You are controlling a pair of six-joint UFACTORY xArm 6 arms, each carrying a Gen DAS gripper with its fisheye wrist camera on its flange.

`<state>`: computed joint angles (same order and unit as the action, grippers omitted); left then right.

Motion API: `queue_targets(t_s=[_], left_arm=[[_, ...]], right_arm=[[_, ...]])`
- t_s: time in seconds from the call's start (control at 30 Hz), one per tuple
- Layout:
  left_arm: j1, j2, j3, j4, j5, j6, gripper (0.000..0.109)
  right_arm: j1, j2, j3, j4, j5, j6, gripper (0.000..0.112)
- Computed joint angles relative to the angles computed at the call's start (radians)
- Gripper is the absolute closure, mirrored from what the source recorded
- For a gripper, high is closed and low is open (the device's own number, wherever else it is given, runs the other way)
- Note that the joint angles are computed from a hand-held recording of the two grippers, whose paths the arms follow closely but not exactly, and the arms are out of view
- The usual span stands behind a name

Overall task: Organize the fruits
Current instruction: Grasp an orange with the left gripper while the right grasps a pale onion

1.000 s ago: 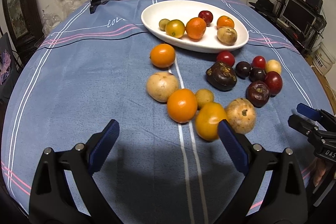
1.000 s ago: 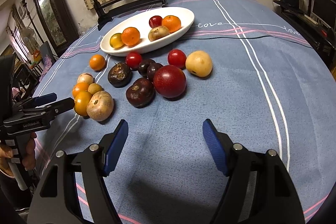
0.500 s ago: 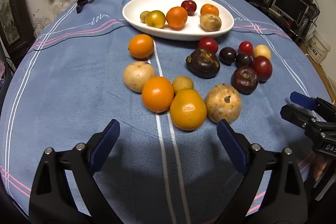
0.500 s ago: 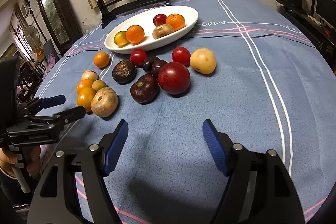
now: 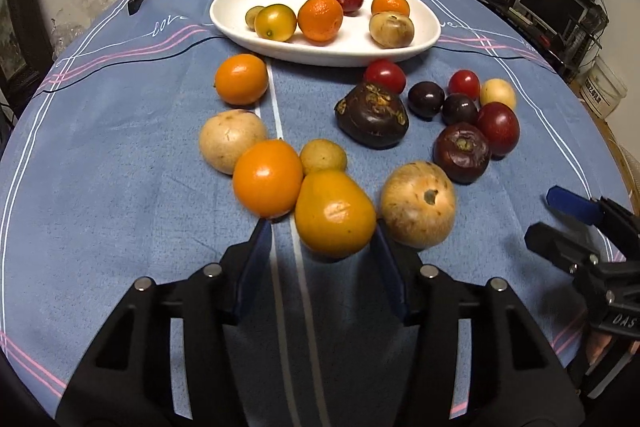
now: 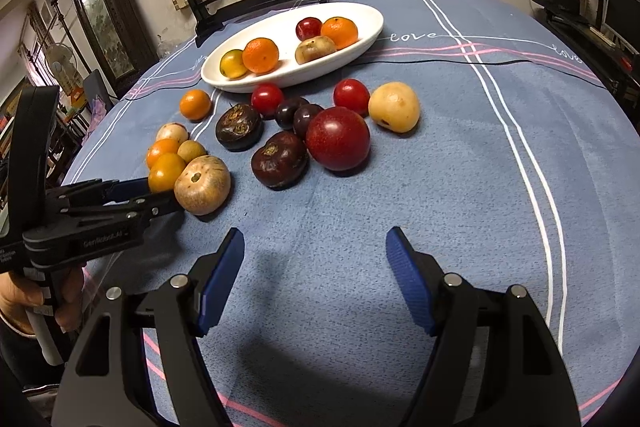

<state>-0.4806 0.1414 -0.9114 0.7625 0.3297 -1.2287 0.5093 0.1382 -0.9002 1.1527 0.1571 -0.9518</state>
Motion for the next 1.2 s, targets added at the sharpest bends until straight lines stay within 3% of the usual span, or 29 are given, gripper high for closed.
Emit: queue_targets(t_s=[0.03,0.07,0.43,0.67,0.87,0.97,1.03,1.13,1.2], left_arm=[[0.003,-0.005,0.007,0.007,-0.010,-0.004,0.069],[0.010,-0.010,0.020,0.020,-0.047,-0.007,0.071],[0.035,-0.151,0.151,0.141,-0.070,-0.128,0.071],[0.070,-0.189,0.208,0.183,-0.098,-0.180,0.071],[0.112,-0.212,0.249,0.215,-0.129,-0.215,0.071],[0.127,-0.217,0.258,0.231,-0.151,-0.226,0.071],[0.133,-0.219,0.260,0.242,-0.160,-0.231,0.071],[0.143,-0.216,0.261,0.260,-0.176,-0.244,0.071],[0.145,-0.209,0.255,0.269,-0.179,-0.250,0.070]], right_arm=[[0.000,-0.002,0.002,-0.004,0.000,0.004,0.039],[0.001,-0.003,0.004,-0.012,0.000,0.010,0.039],[0.042,-0.007,0.007,-0.085,-0.014,0.043,0.039],[0.092,0.042,-0.032,-0.325,-0.024,0.234,0.039],[0.114,0.138,-0.132,-0.634,0.004,0.479,0.043],[0.107,0.185,-0.180,-0.828,0.008,0.655,0.048],[0.096,0.212,-0.212,-0.952,0.017,0.768,0.063],[0.096,0.218,-0.221,-0.953,0.019,0.761,0.066],[0.101,0.217,-0.216,-0.880,0.012,0.697,0.066]])
